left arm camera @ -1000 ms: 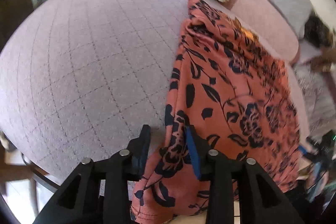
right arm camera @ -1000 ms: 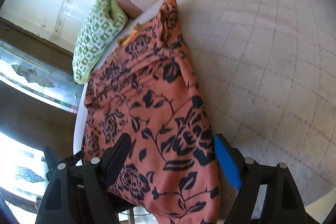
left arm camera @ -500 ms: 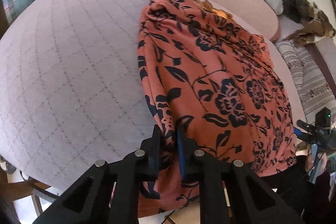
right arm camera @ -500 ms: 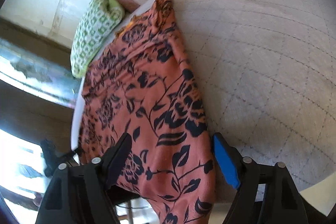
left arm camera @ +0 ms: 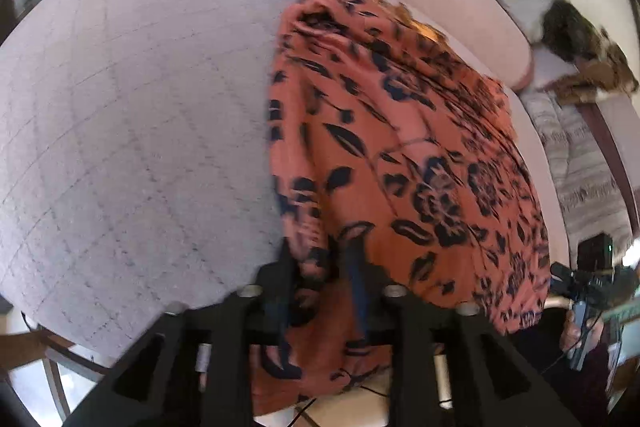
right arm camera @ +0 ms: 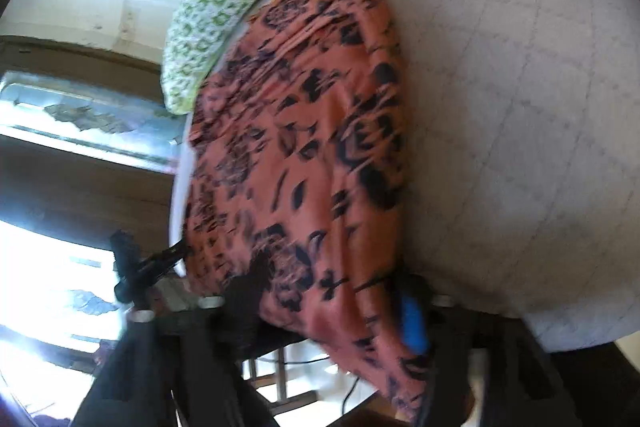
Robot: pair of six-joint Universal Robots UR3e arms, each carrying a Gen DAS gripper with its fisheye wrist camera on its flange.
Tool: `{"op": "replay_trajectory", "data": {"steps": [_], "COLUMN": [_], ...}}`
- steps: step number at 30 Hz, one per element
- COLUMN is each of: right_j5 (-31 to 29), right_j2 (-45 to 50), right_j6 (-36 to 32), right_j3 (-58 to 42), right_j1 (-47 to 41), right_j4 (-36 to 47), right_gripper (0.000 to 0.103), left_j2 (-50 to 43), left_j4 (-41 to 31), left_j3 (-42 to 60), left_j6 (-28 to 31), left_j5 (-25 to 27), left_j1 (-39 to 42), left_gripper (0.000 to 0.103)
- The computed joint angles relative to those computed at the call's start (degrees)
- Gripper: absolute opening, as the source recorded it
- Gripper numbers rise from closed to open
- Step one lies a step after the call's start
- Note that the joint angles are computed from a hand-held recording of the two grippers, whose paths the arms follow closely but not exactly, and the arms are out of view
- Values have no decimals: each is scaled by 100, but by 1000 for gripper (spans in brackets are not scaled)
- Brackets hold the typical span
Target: Fold small clothes
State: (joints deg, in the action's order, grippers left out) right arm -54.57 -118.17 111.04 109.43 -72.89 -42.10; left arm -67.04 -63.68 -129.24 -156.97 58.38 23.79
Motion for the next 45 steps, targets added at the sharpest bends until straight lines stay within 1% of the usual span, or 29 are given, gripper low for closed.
{"op": "replay_trajectory", "data": {"steps": [1,2,4,5,6,7,8,10,13,17,19,21,23,24,26,28,30,32,33,34,35,37,38,39,40,41,43,44,45], "right_j5": [-51,-132,-165,-187,-178,-148,-117,100,763,1585,2079,2686,3219,3500,3891,4174,4179,4072,3916,3794,3586,3116,2867,2781,2809,3030,3420,3551,3668], "right_j2": [-158,-379,-744,-855,-889,-894,-843,-604,-151,633,1031,1389,1650,1686,1687,2166,3042,3935,4535,4933,5311,5953,6252,6418,6590,6725,6678,6567,6461], "right_j6": [-74,-247,-360,-353,-260,-90,-59,-129,-979,-1604,-1643,-1340,-836,-175,1769,3562,5415,7258,8083,8540,8717,8684,8427,8348,8335,8411,8602,8860,9422], "right_j3": [38,76,129,141,157,172,154,-84,-840,-1692,-2043,-2332,-2433,-2298,-1707,-1275,-1292,-1408,-1734,-2019,-2401,-3223,-3693,-3922,-4101,-4175,-4021,-3761,-3395], "right_j1": [-16,-36,99,224,408,577,600,629,353,236,351,644,921,1103,1419,1675,1870,2077,2263,2375,2528,2816,2923,2962,2972,2921,2756,2656,2527], "right_j4": [86,148,63,-25,-181,-345,-342,-79,1125,2131,2306,2127,1627,827,-1573,-3973,-6373,-8772,-9659,-10065,-9991,-9354,-8802,-8547,-8342,-8181,-8321,-8830,-9819], "right_gripper": [71,71,67,51,24,16,14,12,11,11,11,11,11,11,11,11,11,11,11,11,14,17,24,28,28,28,37,67,91], "left_j2": [40,-23,-202,-258,-320,-402,-442,-484,-355,-406,-576,-896,-1423,-1794,-2493,-3461,-4495,-5500,-6023,-6516,-6953,-7398,-7478,-7445,-7348,-7244,-6914,-6612,-6151], "left_j4": [-56,109,329,367,339,296,103,-99,-407,-789,-854,-777,-434,-164,343,1060,1325,1224,1231,1173,1078,1202,1541,2146,2670,3024,3135,3502,3977], "left_j3": [22,47,110,129,159,200,235,269,274,536,844,1288,1820,2172,2833,3734,4848,6048,6648,7247,7784,8138,7955,7533,7132,6828,6504,6091,5491], "left_j6": [85,18,-124,-177,-219,-263,-198,-110,162,388,366,209,-226,-545,-1086,-1842,-2434,-2849,-3084,-3300,-3477,-3958,-4283,-4620,-4833,-4969,-5156,-5274,-5397], "left_j5": [35,210,362,347,296,220,28,-214,-556,-1255,-1610,-1907,-2098,-2174,-2189,-1988,-1749,-1604,-1453,-1244,-983,-736,-805,-828,-765,-703,-509,-389,-88], "left_j1": [-52,-252,-462,-480,-438,-385,-204,-14,250,537,627,623,465,338,90,-330,-624,-814,-908,-1023,-1143,-1240,-1232,-1229,-1233,-1246,-1277,-1273,-1292], "left_gripper": [41,41,41,34,21,18,13,10,10,9,9,9,9,9,9,9,9,10,10,10,10,11,11,13,14,14,14,18,32]}}
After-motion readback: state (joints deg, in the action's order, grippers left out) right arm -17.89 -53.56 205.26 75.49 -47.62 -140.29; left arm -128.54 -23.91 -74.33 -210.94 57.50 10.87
